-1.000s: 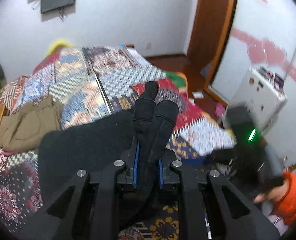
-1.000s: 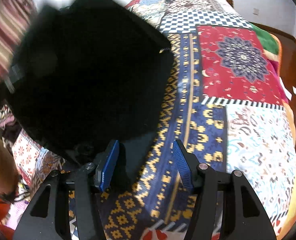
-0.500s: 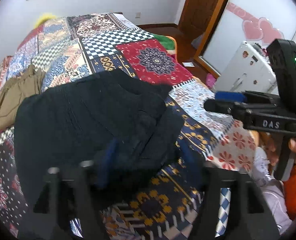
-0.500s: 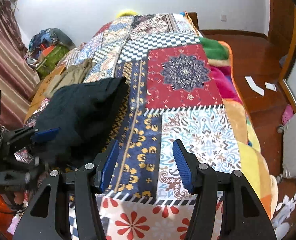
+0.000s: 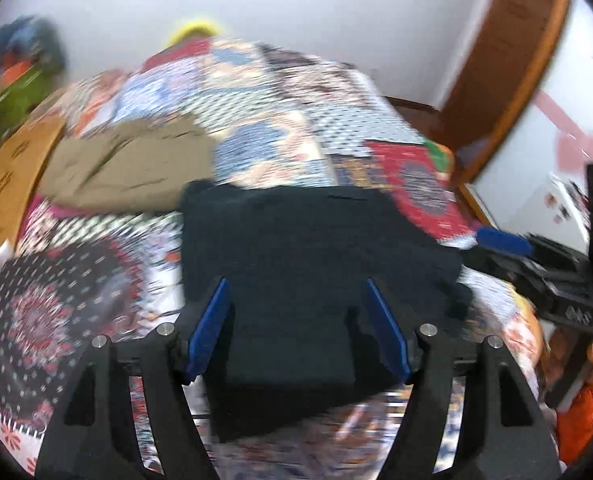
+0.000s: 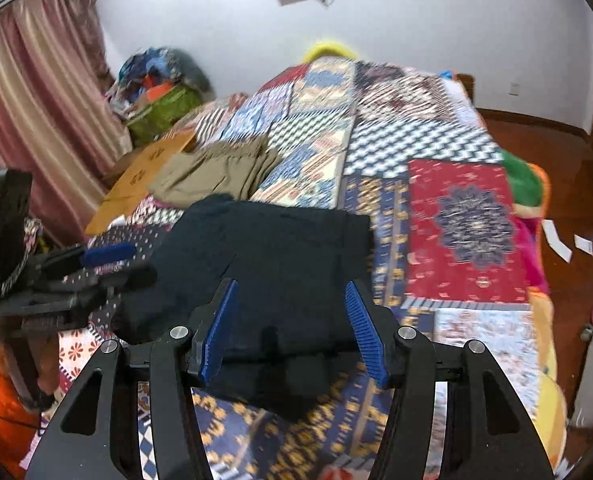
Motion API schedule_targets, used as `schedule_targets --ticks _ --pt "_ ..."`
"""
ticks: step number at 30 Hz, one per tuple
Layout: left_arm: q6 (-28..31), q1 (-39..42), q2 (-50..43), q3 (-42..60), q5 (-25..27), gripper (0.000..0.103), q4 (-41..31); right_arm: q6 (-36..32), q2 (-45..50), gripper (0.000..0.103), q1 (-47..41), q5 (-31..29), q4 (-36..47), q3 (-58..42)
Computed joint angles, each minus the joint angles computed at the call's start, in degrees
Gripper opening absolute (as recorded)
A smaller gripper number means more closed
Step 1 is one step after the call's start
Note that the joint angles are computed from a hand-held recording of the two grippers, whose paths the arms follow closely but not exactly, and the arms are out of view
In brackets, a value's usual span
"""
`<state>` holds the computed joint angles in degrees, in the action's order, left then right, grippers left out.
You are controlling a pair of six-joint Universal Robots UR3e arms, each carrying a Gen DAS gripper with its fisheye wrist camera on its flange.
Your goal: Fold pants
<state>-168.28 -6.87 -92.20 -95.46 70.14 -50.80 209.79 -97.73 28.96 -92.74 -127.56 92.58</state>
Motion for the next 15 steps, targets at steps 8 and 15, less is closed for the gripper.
schedule_targets --ticks 8,15 --pt "1.13 6.54 -0.49 -11.6 -2.79 0.071 3.19 0.07 5.24 0.053 4.45 -0.99 -0.05 2.76" --pt "0.5 8.01 1.0 -12.96 -4.21 0.075 2.51 0.88 3.77 0.053 4.19 -1.04 3.52 0.94"
